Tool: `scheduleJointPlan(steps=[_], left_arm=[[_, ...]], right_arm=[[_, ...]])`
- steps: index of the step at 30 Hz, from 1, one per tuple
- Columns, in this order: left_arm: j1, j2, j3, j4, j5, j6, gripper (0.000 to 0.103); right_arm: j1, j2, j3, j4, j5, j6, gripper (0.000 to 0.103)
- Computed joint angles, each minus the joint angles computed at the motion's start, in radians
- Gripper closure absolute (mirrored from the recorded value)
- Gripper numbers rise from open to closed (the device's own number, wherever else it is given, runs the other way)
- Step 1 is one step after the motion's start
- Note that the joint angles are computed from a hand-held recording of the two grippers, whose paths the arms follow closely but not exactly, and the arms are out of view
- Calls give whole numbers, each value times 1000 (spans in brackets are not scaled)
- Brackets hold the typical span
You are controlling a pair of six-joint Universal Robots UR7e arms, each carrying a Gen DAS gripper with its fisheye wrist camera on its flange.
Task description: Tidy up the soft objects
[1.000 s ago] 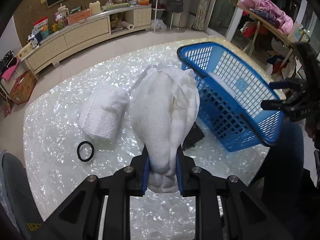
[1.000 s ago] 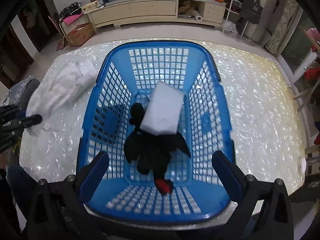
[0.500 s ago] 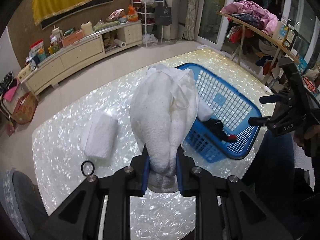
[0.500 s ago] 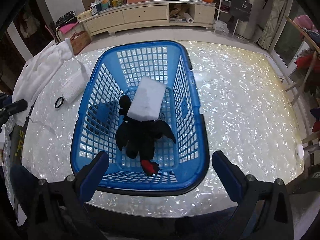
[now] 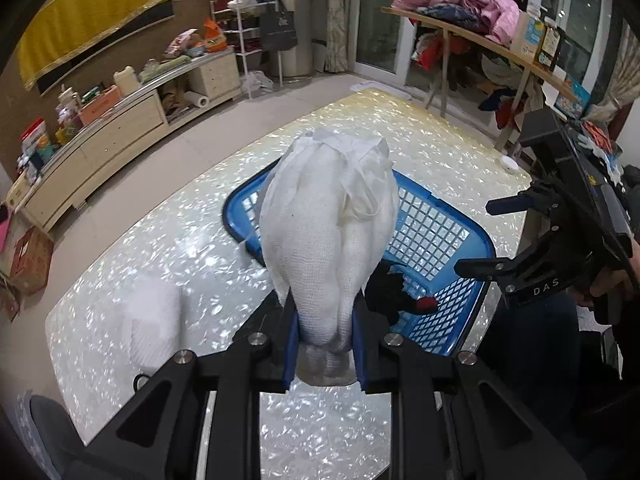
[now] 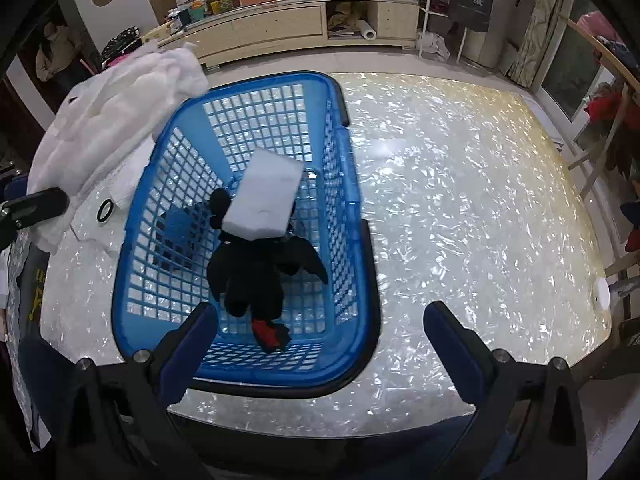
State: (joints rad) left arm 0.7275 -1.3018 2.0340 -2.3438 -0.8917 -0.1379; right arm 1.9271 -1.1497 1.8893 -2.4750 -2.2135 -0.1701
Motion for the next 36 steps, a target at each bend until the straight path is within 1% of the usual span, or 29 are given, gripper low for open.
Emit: scheduleJointPlan(steps=[5, 12, 16, 21, 27, 36], left_arm=[[22, 70, -50, 2, -14, 23, 83], [71, 176, -126, 11, -59, 79, 83], [100, 227, -160, 22, -66, 90, 83], [135, 274, -197, 24, -83, 105, 83], [166, 333, -248, 41, -79, 115, 83], [185, 388, -310, 96, -96, 111, 83]], right_arm=[[-20, 2, -9, -4, 6, -1, 0], [-49, 23, -29, 0, 15, -5, 0], [-65, 35, -41, 9, 28, -6, 0], [-77, 52, -57, 12, 33, -8, 0], [-93, 69, -72, 20, 41, -3, 0], [-108, 89, -94, 28, 50, -2, 0]])
